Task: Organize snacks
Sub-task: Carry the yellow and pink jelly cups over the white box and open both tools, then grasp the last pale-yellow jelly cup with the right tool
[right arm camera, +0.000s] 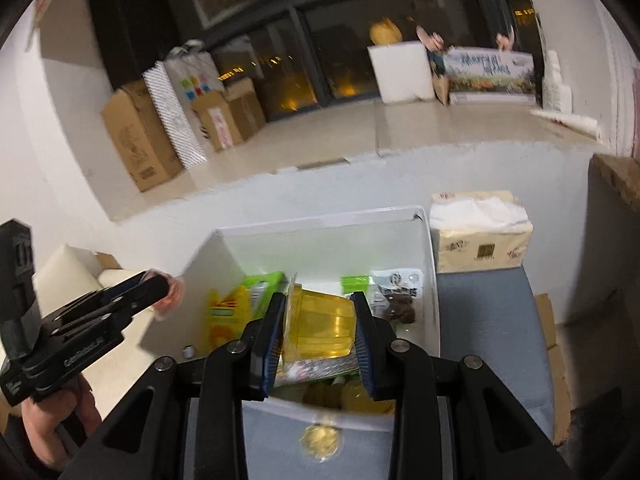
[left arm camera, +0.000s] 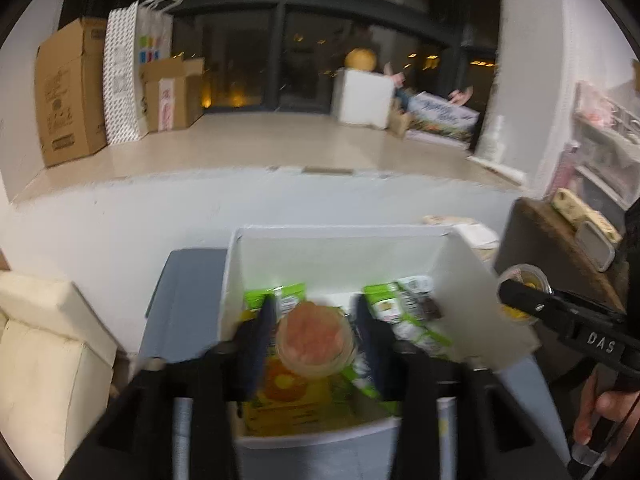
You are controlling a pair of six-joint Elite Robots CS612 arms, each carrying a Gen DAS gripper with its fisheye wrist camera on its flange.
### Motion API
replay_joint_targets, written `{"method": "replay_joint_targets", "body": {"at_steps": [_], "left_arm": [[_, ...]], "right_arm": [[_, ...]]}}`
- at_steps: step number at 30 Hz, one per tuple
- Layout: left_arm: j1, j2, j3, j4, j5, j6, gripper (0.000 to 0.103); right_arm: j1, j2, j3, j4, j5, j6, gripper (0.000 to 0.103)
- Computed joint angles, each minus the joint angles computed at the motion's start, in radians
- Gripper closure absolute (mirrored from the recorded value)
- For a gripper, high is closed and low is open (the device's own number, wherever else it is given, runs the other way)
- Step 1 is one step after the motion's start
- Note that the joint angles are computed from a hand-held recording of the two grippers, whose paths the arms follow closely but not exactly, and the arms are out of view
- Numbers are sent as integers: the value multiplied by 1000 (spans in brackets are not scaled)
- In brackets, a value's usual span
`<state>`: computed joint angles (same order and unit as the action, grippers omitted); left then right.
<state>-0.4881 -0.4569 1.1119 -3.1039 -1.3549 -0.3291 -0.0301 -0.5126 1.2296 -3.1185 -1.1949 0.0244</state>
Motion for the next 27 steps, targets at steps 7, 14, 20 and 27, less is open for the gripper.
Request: {"method": "replay_joint_targets", "body": {"at_steps": [7,14,20,27], "left_arm": [[7,-5,35,-8,-25,-8,0],[-3,-75,176,-96,-40,-24,0],[-35,-129,340,-261,-45,4,0],[-68,-121,426,-392,-36,2,0]], "right_arm": [[-10,-1,17,-30,-4,64,6],[-21,-61,146,-137,30,64,0],[-32,-97,292,-208,98,13,0],[-1,-49,332,-294,6,-41,0]]}}
